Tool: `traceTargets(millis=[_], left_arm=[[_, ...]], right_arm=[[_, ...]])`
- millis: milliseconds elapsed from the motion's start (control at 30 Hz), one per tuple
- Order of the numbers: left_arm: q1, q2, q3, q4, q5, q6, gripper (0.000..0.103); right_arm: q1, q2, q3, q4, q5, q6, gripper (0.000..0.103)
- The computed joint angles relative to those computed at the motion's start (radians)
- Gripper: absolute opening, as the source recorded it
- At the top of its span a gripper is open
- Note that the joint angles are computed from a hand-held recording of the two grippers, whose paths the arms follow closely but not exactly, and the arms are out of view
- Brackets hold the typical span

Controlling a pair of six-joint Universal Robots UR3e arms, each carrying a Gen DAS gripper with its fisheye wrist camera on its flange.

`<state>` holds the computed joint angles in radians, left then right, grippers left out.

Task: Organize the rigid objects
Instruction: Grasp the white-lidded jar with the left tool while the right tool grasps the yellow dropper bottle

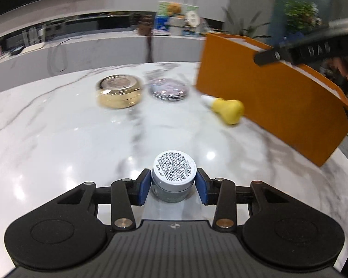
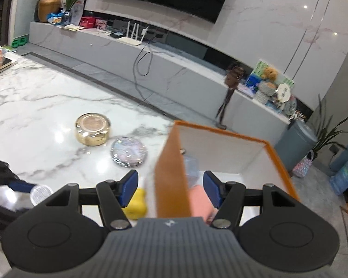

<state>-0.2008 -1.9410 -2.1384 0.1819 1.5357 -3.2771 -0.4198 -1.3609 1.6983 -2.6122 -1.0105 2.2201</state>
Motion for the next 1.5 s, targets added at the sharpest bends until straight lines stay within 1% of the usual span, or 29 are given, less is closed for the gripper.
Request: traceTargets(millis=[167, 333, 433, 667, 833, 900, 1033, 1233, 1300, 1333, 1500], left_arm=[[0.031, 0.024, -0.068, 0.061, -0.009, 0.016, 0.047], [0.035, 0.022, -0.087, 0.094, -0.012, 0.042, 0.047], [0.047, 0.014, -0.088, 0.106, -0.031, 0.041, 0.047], [0.059, 0.004, -0.097, 0.131, -0.046, 0.047, 0.048], [0.058, 0.001, -0.096, 0.126, -0.045, 0.051, 0.048], [0.061, 0.001, -0.098, 0.127, -0.051, 0.048, 0.048], [0.067, 0.001, -0.101, 0.131, -0.058, 0.045, 0.048], [0.068, 0.0, -0.104, 0.139, -0.06, 0.046, 0.048], [0.068, 0.0, -0.108, 0.143, -0.062, 0.046, 0.048], [0.068, 0.0, -0.109, 0.144, -0.062, 0.046, 0.048], [0.068, 0.001, -0.11, 0.144, -0.062, 0.046, 0.048]], right_arm=[[0.064, 0.032, 0.012, 0.008, -0.066, 0.07, 0.062], [0.132, 0.08, 0.078, -0.137, -0.154, 0.15, 0.062], [0.151, 0.109, 0.085, -0.168, -0.184, 0.183, 0.062], [0.172, 0.178, 0.072, -0.25, -0.212, 0.232, 0.061], [0.184, 0.213, 0.07, -0.307, -0.222, 0.259, 0.061], [0.192, 0.23, 0.068, -0.327, -0.232, 0.265, 0.059], [0.202, 0.263, 0.041, -0.316, -0.252, 0.273, 0.054], [0.199, 0.284, 0.024, -0.305, -0.238, 0.294, 0.05], [0.197, 0.291, 0.009, -0.284, -0.235, 0.305, 0.045], [0.196, 0.296, 0.003, -0.277, -0.236, 0.308, 0.04], [0.192, 0.301, -0.01, -0.251, -0.23, 0.304, 0.039]])
